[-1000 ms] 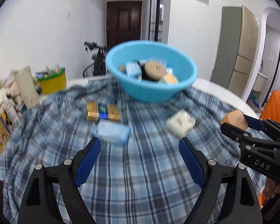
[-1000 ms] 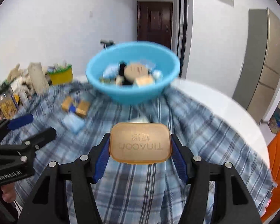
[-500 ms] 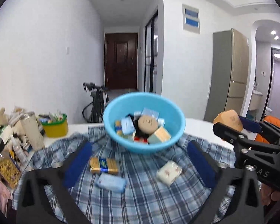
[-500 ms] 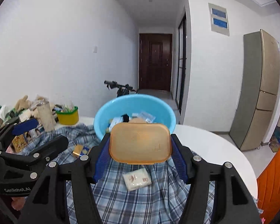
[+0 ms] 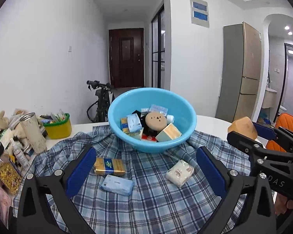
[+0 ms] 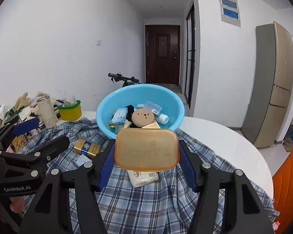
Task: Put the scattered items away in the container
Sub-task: 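Lift the amber soap bar with the right tool toward the basin, then lower the amber soap bar into the basin with the right tool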
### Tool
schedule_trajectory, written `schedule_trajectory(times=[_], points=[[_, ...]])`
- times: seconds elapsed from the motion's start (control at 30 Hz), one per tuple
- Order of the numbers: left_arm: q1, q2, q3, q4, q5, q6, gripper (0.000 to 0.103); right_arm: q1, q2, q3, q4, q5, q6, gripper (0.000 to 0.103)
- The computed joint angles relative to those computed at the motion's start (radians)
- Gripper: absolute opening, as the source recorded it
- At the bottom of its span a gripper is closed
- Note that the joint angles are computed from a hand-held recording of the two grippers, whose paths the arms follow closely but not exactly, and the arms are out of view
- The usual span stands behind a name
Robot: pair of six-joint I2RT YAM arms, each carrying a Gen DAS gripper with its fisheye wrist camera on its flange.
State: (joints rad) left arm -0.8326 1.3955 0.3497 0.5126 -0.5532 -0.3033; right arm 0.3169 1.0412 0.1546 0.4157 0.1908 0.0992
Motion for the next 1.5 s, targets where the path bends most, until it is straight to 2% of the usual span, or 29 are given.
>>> schedule_trajectory(times=[0.2,0.33,0.4,0.53,0.8,1.0,1.2,1.3,1.33,1.43,1.5], points=[[0.034,-0.008,0.014,-0.004,0.008,0.010,0.103,-0.012,0.020,0.015,0.016,-0.005,-0.011,0.060],[0.079,0.030,0.063,0.002,0.026,0.056,0.103,-0.023,0.098,0.040,0.068,-0.016,-0.017,0.060],[0.121,0.053,0.093,0.000,0.070,0.081,0.103,-0.035,0.144,0.067,0.082,-0.032,-0.029,0.060],[0.230,0.104,0.186,-0.050,0.217,0.109,0.103,-0.056,0.205,0.144,0.086,-0.047,-0.068,0.060],[0.340,0.269,0.436,-0.119,0.329,0.156,0.103,-0.120,0.412,0.432,0.008,-0.083,-0.127,0.060],[0.417,0.468,0.705,-0.200,0.442,0.160,0.103,-0.178,0.612,0.704,-0.089,-0.129,-0.142,0.060],[0.462,0.681,1.058,-0.396,0.445,0.155,0.103,-0.205,0.780,0.945,-0.197,-0.140,-0.095,0.060],[0.465,0.750,1.223,-0.529,0.386,0.132,0.103,-0.220,0.836,1.048,-0.280,-0.197,-0.053,0.060],[0.468,0.779,1.295,-0.595,0.370,0.108,0.103,-0.220,0.856,1.087,-0.310,-0.195,-0.058,0.060],[0.481,0.832,1.423,-0.681,0.366,0.086,0.103,-0.220,0.893,1.184,-0.385,-0.132,-0.043,0.060],[0.492,0.873,1.527,-0.756,0.353,0.078,0.103,-0.229,0.914,1.250,-0.443,-0.151,-0.031,0.060]])
